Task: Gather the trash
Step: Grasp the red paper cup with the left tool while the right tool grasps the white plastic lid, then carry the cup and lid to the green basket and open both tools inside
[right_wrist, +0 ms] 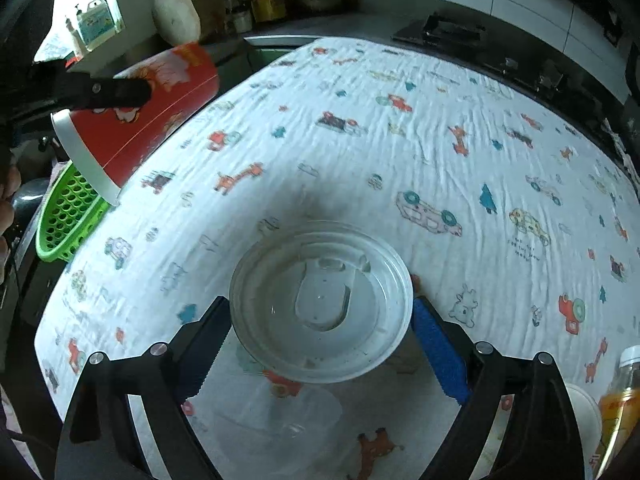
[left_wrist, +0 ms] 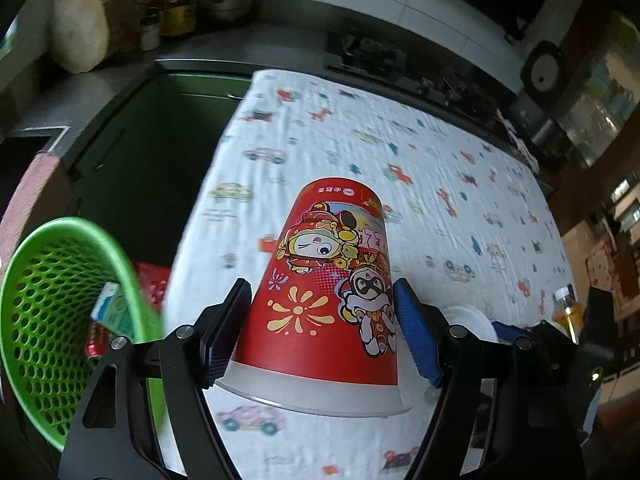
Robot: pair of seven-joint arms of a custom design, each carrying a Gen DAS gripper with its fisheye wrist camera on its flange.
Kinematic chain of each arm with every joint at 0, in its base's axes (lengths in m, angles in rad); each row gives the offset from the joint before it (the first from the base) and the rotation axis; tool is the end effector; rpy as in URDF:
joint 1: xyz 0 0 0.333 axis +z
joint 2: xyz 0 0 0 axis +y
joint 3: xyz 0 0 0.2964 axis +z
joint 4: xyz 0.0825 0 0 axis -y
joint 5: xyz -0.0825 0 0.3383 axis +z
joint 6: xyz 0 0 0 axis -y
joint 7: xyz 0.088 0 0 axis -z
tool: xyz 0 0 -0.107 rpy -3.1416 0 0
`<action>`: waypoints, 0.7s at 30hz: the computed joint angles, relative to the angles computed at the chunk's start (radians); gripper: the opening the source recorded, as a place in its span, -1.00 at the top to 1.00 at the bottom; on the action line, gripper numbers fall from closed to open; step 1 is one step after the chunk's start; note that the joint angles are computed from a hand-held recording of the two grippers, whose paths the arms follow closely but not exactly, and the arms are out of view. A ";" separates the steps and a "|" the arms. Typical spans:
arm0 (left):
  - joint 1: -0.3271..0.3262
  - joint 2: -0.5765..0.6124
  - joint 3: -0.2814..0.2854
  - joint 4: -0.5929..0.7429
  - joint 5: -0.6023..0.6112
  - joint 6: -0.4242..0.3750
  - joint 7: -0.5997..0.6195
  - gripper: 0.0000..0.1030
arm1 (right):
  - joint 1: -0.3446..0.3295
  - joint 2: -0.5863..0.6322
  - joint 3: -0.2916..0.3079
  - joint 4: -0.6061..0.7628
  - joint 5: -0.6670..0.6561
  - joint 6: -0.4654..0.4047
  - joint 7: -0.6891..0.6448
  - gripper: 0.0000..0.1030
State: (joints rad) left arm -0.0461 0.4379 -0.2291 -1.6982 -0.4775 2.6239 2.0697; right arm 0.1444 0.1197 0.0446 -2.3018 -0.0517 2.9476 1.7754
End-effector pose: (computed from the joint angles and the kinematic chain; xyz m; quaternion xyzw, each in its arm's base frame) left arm 0.6394 -0.1478 0.4046 -0.5375 0.7836 -0.3070 0.0532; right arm 0.5221 0.1030 0.3692 -0.6931 0.6722 -0.1518 0.2114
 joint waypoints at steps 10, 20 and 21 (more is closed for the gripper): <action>0.090 -0.053 0.022 -0.058 -0.083 0.031 0.056 -0.38 | 0.042 0.006 0.011 0.048 -0.057 0.007 0.053 -0.69; 0.167 -0.023 0.074 -0.042 -0.078 0.041 0.027 -0.39 | 0.095 0.065 0.041 0.168 -0.085 -0.029 0.070 -0.69; 0.173 -0.020 0.077 -0.041 -0.074 0.045 0.025 -0.39 | 0.101 0.069 0.043 0.177 -0.089 -0.033 0.073 -0.69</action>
